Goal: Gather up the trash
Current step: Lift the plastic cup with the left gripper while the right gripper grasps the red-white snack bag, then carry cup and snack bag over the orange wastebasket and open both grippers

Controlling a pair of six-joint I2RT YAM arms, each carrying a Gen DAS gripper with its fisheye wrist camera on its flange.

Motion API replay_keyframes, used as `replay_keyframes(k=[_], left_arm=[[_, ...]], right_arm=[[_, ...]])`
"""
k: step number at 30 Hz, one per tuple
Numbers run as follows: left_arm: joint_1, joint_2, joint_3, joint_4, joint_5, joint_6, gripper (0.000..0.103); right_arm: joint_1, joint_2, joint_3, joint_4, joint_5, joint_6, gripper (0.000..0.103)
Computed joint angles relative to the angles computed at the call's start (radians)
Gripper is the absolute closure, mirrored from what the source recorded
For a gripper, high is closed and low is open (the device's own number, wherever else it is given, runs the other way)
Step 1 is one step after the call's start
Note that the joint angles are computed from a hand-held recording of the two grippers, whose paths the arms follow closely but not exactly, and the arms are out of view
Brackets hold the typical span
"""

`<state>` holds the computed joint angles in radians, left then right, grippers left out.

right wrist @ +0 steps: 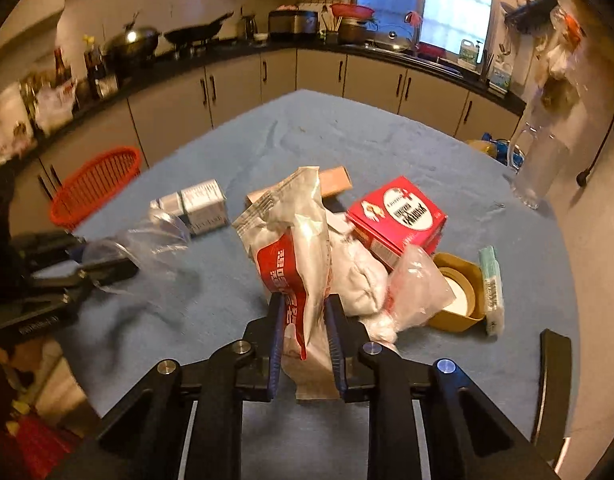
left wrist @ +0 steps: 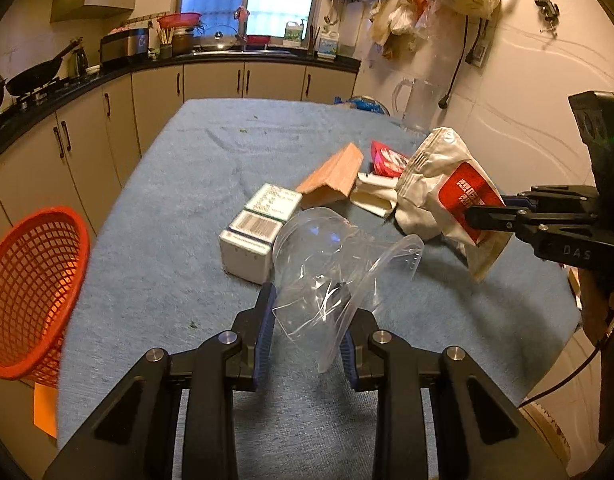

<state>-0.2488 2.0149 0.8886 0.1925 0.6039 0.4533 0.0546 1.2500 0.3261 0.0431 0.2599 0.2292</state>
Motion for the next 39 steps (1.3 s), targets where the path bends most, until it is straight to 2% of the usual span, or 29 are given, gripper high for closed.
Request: replay_keyframes(k=[6,15,21,23,31,34,39], left_arm=[[0.077,-0.063,-0.004,-0.021,0.040,0.003,0.075],[0.302,-0.068,0.124,-0.083,0.070,-0.011,0.075],[0.416,0.064,0.327,-0.142,0.038,-0.038,0.075],[0.435,0.134,0.424,-0.199,0.029,-0.036,0.075],[0.419,0.328,0.643,-0.272,-0.063,-0.009,0.075],[0.415,0.374,0.679,-0.271,-0.091,0.000,0.075],[0.413,0.413,0.697,-0.255,-0.114,0.024,0.075]], right_arm=[[0.028,-0.011,0.056,-0.003,-0.084,0.085,0.081],[0.138,0.248,0.271,0.117,-0.201,0.182,0.081],[0.234,0.497,0.561,0.087,-0.217,0.194,0.081],[0.251,0.589,0.673,0.058,-0.231,0.197,0.081],[0.266,0.966,1.154,-0.099,-0.297,0.236,0.081],[0.254,1.073,1.291,-0.152,-0.321,0.259,0.081],[0.245,1.193,1.437,-0.205,-0.352,0.281,0.080]])
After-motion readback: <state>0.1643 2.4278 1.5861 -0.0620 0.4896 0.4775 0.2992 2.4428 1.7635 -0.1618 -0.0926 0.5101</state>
